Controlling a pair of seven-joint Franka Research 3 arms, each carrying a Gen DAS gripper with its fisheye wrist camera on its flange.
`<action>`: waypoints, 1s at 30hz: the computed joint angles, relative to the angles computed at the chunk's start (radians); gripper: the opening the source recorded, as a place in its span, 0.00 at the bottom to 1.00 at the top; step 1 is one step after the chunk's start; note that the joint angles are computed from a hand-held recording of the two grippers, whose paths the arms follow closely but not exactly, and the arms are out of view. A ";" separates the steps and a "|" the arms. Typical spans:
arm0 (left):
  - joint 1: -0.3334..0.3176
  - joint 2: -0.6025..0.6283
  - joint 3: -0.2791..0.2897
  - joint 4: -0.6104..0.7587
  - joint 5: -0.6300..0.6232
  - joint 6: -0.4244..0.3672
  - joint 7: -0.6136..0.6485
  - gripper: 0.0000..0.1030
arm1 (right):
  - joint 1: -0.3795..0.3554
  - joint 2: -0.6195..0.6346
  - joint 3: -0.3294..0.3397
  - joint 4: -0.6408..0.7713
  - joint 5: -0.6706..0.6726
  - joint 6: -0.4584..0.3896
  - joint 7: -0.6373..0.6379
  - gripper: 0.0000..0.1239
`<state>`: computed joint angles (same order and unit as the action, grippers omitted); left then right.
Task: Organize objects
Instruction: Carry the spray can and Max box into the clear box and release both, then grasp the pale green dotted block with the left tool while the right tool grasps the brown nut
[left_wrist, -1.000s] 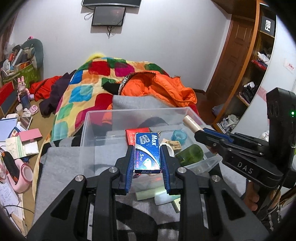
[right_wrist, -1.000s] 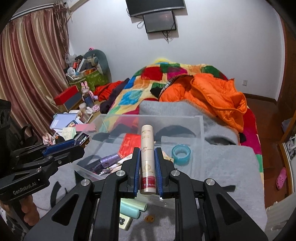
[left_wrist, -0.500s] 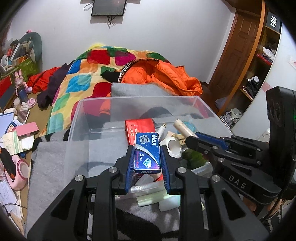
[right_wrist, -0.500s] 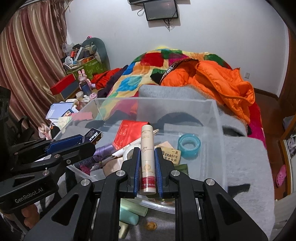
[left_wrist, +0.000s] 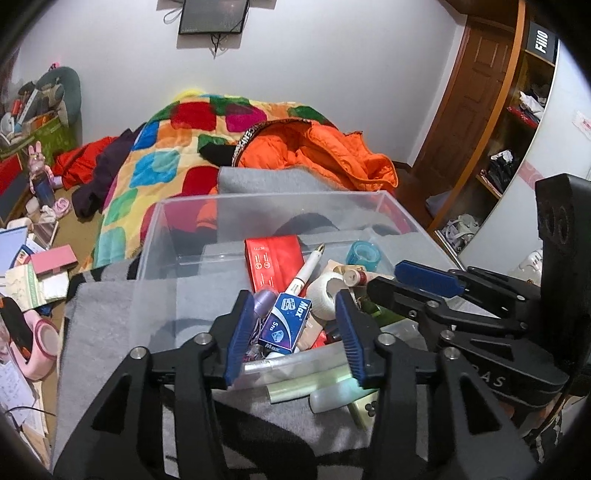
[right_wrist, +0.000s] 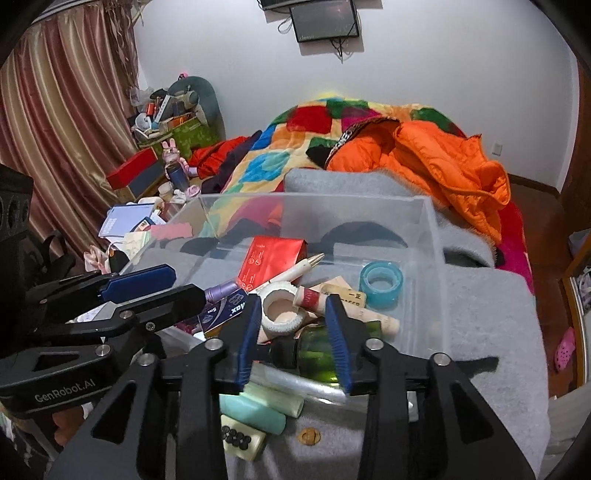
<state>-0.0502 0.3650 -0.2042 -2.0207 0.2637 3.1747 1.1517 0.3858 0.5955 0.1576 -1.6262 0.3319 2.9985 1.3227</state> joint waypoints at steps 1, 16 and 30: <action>-0.024 -0.010 0.027 -0.008 0.008 0.006 -0.012 0.56 | -0.001 -0.009 0.001 -0.013 0.001 0.009 -0.003 0.30; -0.057 -0.129 0.061 -0.167 0.056 0.074 -0.066 0.77 | 0.001 -0.196 -0.003 -0.314 0.007 0.197 -0.029 0.40; 0.054 -0.079 -0.133 -0.194 -0.030 -0.008 0.032 0.78 | -0.034 -0.219 -0.006 -0.411 0.000 0.166 0.004 0.40</action>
